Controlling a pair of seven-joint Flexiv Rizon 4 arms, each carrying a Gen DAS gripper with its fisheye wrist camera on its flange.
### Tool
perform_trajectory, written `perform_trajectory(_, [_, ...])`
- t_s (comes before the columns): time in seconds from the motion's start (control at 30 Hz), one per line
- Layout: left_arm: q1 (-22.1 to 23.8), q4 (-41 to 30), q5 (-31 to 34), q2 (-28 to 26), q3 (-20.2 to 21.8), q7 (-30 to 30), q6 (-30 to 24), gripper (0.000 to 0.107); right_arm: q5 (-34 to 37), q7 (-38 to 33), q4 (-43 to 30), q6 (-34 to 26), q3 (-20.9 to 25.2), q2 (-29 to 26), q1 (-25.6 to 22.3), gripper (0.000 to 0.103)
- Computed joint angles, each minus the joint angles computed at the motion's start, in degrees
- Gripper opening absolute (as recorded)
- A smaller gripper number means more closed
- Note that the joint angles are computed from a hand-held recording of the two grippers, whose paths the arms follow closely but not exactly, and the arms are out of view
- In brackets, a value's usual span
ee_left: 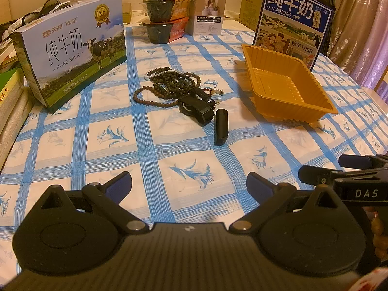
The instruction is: Organize jewelry
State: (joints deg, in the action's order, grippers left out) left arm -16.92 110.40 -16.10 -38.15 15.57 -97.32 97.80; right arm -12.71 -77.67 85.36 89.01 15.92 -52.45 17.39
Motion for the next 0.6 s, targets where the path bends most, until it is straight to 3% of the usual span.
perform_trajectory(0.37, [0.45, -0.73, 0.01, -0.88, -0.12, -0.03, -0.24, 0.101, 0.22, -0.07, -0.26, -0.03, -0.14, -0.19, 0.13, 0.103])
perform_trajectory(0.6, [2.26, -2.50, 0.08, -2.65, -1.71, 0.26, 0.54, 0.100, 1.02, 2.61, -2.60, 3.02, -2.69, -2.60, 0.89, 0.103])
